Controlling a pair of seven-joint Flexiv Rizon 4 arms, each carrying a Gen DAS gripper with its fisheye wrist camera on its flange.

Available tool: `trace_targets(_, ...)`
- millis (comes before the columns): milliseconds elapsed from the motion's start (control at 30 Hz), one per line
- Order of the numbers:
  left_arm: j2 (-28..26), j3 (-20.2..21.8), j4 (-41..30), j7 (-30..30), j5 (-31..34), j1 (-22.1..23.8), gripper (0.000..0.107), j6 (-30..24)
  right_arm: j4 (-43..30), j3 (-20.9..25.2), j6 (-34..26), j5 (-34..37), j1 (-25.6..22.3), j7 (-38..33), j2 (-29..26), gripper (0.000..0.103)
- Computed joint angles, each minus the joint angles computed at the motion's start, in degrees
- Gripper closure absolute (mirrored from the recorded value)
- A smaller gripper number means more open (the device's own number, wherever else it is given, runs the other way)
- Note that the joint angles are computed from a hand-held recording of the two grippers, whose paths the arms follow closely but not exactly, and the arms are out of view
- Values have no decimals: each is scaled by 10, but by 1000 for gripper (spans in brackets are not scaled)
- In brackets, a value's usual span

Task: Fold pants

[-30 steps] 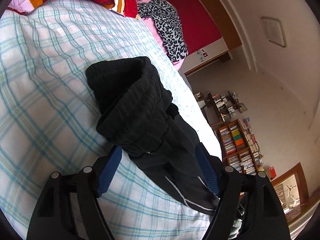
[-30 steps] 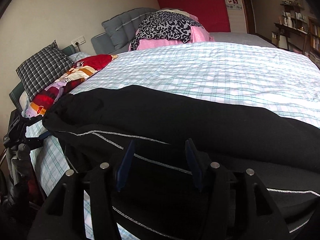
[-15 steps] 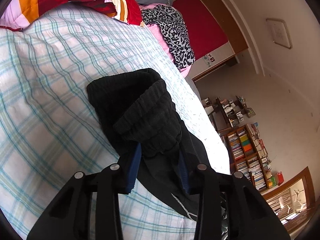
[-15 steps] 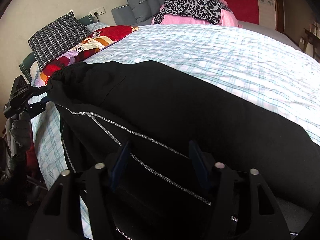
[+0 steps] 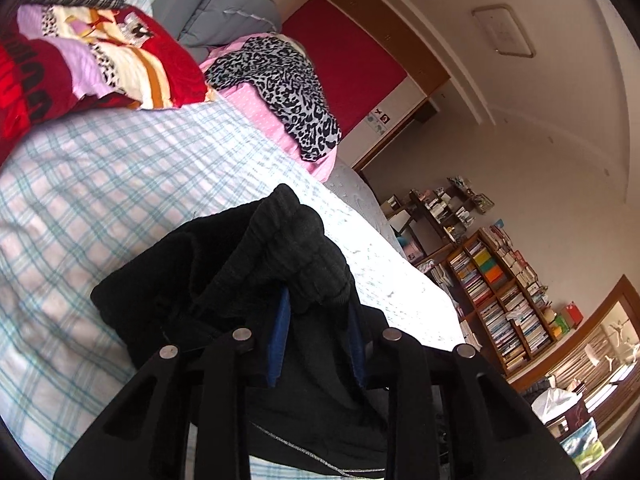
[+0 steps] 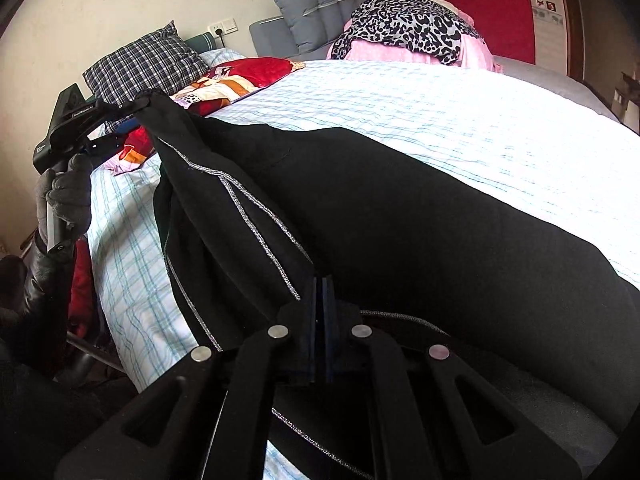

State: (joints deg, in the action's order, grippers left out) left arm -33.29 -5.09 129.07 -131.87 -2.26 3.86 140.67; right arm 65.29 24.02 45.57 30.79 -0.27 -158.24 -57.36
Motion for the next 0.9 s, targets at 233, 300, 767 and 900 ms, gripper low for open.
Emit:
trace_targets(233,-11,-11,-16,-10,62,42,80,12,16,5,28,11,-10,-26,10,45)
trace_targets(300,-16,-11,-6,-16,68,43,80,30,16,-1,41,6,-5,-24,9,45)
trace_targets(767,-20,-9,-3,-12,85,48,80,46,-127,-31,-76,-89,26,59,-67,40)
trace_targets(900,-24,-9,-5,-10,84,48,80,49,-133,-29,-123,-73,13,42,-64,94)
